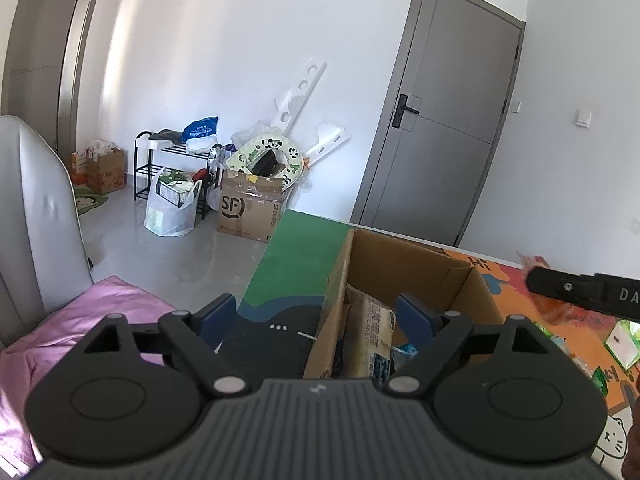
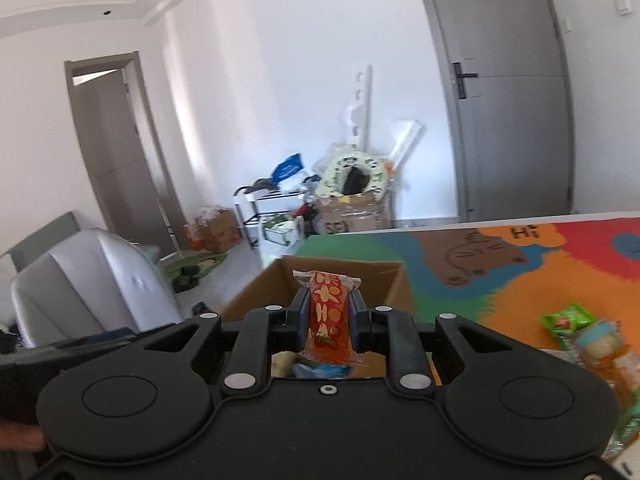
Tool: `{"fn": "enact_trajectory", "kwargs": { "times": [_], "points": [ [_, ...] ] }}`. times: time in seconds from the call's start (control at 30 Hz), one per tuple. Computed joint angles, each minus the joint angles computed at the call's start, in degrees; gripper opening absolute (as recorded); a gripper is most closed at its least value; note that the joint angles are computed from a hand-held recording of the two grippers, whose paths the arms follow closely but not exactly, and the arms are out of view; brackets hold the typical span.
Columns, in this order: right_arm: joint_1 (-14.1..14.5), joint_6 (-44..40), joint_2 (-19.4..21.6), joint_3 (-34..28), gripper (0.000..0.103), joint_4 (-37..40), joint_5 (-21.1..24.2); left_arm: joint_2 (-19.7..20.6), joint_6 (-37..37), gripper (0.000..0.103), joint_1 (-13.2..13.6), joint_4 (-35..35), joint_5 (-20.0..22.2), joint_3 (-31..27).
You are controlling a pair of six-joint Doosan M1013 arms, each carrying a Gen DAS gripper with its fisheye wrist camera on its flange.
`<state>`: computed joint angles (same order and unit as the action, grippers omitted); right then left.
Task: Organize snacks
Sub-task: 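Open the left tool over the box while the right tool lowers the orange packet in and opens, then withdraw both open tools from the box back to the snack pile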
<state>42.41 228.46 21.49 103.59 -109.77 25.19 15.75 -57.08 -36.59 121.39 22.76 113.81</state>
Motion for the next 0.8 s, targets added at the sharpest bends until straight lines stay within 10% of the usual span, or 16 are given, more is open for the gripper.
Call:
{"fn": "enact_trajectory", "kwargs": {
  "times": [0.07,0.17,0.8],
  "points": [
    [0.14,-0.29,0.01,0.01,0.066,1.04,0.55,-0.02,-0.27,0.087,-0.01,0.17,-0.3,-0.01],
    [1.33,-0.9,-0.22,0.77,0.1,2.67,5.4,0.01,-0.63,0.087,-0.02,0.89,-0.44,-0.12],
    [3.91,-7.78,-2.78,6.56,0.103,20.13,19.93,0.79,-6.55,0.088,-2.52,9.56,-2.98,-1.23]
  ]
}}
